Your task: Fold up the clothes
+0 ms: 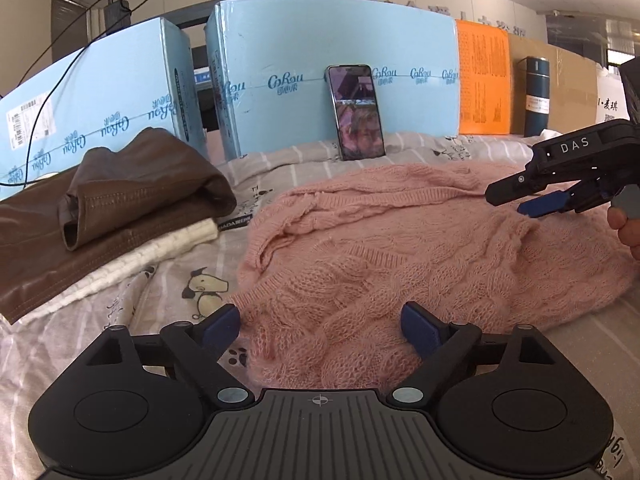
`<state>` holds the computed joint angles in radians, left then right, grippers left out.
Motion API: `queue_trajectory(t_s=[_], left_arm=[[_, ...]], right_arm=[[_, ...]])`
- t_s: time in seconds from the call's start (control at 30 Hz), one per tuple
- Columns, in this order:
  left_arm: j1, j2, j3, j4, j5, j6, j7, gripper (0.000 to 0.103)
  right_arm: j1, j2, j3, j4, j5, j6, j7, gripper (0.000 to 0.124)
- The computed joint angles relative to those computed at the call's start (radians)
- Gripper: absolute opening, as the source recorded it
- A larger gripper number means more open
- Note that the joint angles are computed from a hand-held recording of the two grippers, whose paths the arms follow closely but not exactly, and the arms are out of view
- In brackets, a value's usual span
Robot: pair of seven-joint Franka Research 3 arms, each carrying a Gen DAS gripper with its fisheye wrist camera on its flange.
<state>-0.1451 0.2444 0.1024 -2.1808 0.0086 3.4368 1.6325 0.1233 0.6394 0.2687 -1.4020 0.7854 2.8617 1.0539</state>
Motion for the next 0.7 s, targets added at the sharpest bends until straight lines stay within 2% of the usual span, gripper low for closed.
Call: queue_trajectory(t_s=[0.03, 0.1, 0.17, 0.23, 0.33, 0.47, 0.53, 0.63, 0.7], left_arm=[[0.027, 0.000, -0.024, 0.000, 0.018, -0.001, -0.018, 0.091], [0.069, 0.001, -0.058, -0.001, 0.053, 0.001, -0.051, 0.091], [0.113, 0.002, -0.093, 0.000, 0.094, 0.006, -0.092, 0.091], [0.141, 0.002, -0.112, -0.003, 0.127, 0.024, -0.127, 0.091], [0.165, 0.003, -0.126, -0.008, 0.162, 0.066, -0.168, 0.091], [0.158, 0.009, -0.117, -0.002, 0.167, 0.102, -0.171, 0.091], [0.167, 0.013, -0.125, 0.007, 0.190, 0.097, -0.177, 0.091], [0.179, 0.017, -0.137, 0.026, 0.233, 0.052, -0.183, 0.091], [0.148, 0.016, -0.111, 0.029, 0.222, 0.029, -0.159, 0.091]], right_arm=[[0.021, 0.012, -0.021, 0.019, -0.034, -0.031, 0.023, 0.065], [0.007, 0.001, 0.013, -0.012, -0.034, -0.003, -0.068, 0.062], [-0.014, -0.015, 0.051, -0.050, -0.017, 0.025, -0.172, 0.031], [-0.066, -0.037, 0.109, -0.076, 0.053, 0.004, -0.268, 0.019], [-0.139, -0.088, 0.186, -0.136, 0.213, -0.007, -0.446, 0.017], [-0.244, -0.191, 0.257, -0.225, 0.479, -0.041, -0.634, 0.017], [-0.250, -0.232, 0.249, -0.260, 0.544, -0.043, -0.673, 0.017], [-0.204, -0.270, 0.201, -0.313, 0.528, 0.004, -0.686, 0.020], [-0.140, -0.262, 0.161, -0.332, 0.491, 0.110, -0.699, 0.025]])
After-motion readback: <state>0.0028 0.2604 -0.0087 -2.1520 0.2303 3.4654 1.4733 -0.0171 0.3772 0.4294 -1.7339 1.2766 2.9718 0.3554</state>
